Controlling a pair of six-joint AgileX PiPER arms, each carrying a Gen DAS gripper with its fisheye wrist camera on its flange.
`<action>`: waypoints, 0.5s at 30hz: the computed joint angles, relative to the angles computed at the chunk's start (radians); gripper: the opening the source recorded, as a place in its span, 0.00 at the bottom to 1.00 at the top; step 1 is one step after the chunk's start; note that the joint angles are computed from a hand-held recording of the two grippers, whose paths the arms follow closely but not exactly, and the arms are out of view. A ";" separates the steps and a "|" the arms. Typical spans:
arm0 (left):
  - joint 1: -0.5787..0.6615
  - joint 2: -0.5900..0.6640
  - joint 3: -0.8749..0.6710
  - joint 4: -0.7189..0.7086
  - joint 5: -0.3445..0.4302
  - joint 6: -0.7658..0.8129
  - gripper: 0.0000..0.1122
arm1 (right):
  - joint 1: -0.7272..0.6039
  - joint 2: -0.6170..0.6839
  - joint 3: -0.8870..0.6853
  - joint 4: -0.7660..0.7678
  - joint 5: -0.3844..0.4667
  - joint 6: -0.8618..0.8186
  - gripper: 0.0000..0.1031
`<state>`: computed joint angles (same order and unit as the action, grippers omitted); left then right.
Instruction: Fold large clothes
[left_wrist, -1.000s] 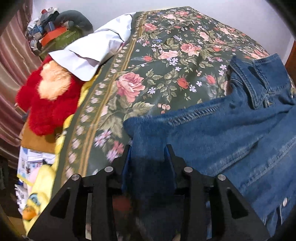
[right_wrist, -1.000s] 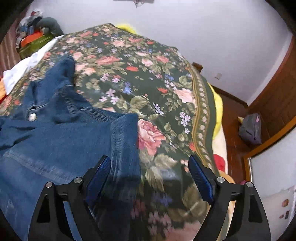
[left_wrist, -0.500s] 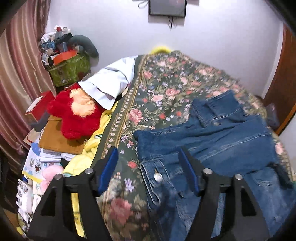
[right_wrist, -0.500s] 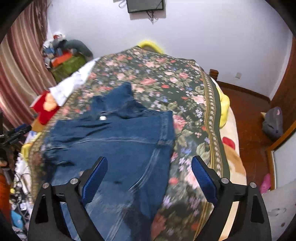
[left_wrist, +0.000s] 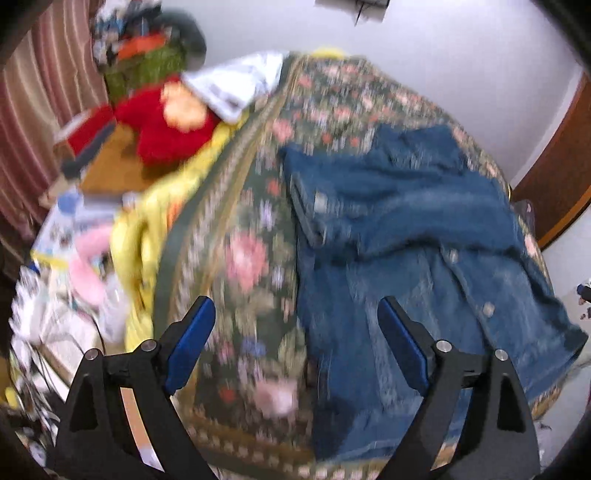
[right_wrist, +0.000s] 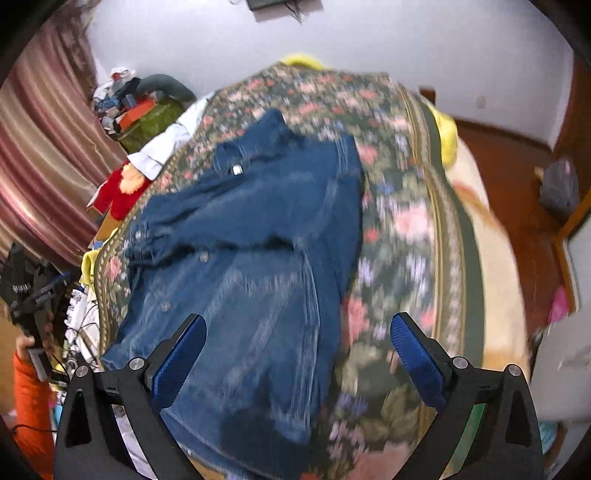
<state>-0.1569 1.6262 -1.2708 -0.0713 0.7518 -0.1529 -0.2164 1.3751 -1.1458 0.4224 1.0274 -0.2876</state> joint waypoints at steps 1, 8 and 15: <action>0.007 -0.005 0.041 -0.030 -0.005 0.015 0.80 | -0.011 -0.002 0.020 0.016 0.000 -0.010 0.97; 0.052 0.011 0.258 -0.377 -0.050 0.225 0.80 | -0.060 -0.027 0.186 0.121 -0.006 -0.057 0.82; 0.063 0.044 0.374 -0.700 -0.081 0.445 0.79 | -0.076 -0.061 0.266 0.223 -0.008 -0.140 0.53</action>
